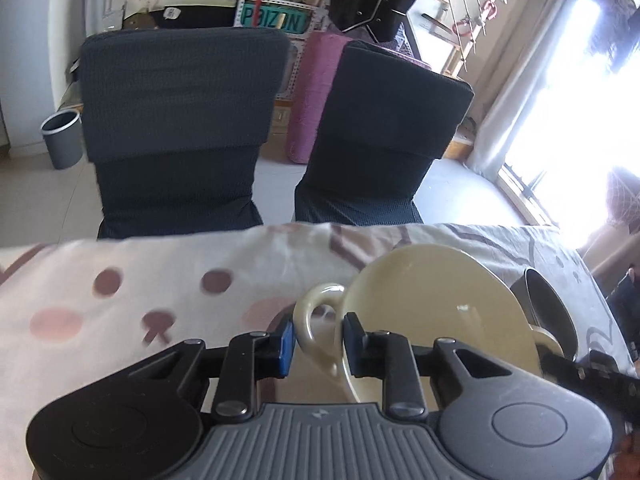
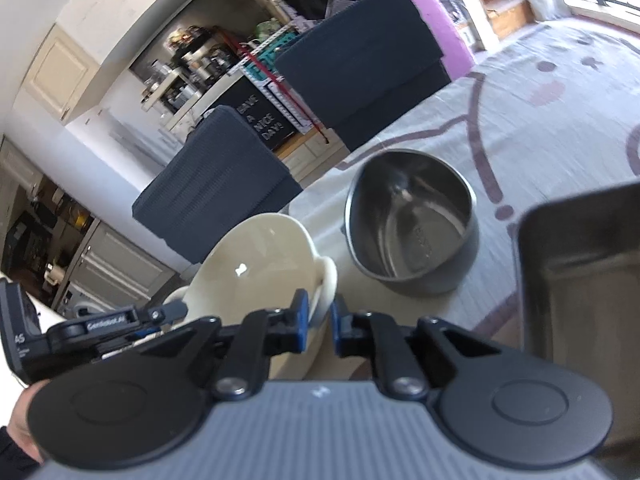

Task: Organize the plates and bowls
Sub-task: 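Lift the cream bowl off the table with both grippers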

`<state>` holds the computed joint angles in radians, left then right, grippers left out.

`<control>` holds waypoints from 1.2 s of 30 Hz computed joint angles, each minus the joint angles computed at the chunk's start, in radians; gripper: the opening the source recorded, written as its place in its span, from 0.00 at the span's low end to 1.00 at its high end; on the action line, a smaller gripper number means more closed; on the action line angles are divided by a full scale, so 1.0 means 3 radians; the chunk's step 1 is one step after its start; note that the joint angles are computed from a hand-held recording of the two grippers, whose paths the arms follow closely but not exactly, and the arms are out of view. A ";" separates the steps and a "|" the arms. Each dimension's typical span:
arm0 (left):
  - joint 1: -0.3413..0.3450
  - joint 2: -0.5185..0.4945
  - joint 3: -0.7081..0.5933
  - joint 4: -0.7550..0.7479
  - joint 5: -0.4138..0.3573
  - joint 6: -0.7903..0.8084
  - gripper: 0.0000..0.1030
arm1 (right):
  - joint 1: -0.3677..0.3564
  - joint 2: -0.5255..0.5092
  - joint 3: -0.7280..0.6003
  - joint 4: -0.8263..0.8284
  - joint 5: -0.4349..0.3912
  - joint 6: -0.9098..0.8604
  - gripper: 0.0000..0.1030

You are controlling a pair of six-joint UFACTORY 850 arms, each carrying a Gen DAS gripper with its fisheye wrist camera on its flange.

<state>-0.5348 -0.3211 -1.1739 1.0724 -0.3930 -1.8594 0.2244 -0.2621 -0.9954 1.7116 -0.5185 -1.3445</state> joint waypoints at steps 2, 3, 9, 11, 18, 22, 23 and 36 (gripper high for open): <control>-0.0010 0.0129 0.0166 0.0049 0.0051 -0.0221 0.27 | 0.0009 -0.0048 -0.0066 -0.0077 -0.0030 -0.0055 0.13; -0.0021 0.0187 0.0231 0.0017 0.0059 -0.0265 0.27 | 0.0016 -0.0073 -0.0100 -0.0112 -0.0048 -0.0038 0.13; 0.0004 0.0357 0.0406 -0.0112 0.0188 -0.0359 0.27 | 0.0094 -0.0205 -0.0325 -0.0478 -0.0032 0.0108 0.13; 0.0015 0.0333 0.0371 -0.0209 0.0176 -0.0316 0.26 | 0.0082 -0.0277 -0.0463 -0.0804 -0.0080 0.0343 0.14; 0.0015 0.0244 0.0313 -0.0352 0.0168 -0.0292 0.26 | 0.0080 -0.0538 -0.0931 -0.1667 -0.0301 0.0800 0.23; 0.0037 0.0231 0.0296 -0.0615 0.0207 -0.0133 0.26 | 0.0124 -0.0691 -0.1185 -0.2189 -0.0456 0.1118 0.23; 0.0039 0.0219 0.0280 -0.0714 0.0204 -0.0061 0.26 | 0.0140 -0.0714 -0.1219 -0.2258 -0.0454 0.1161 0.23; -0.0003 0.0160 0.0199 -0.0723 0.0071 0.0090 0.26 | 0.0310 -0.0651 -0.1173 -0.2623 -0.0074 0.1228 0.26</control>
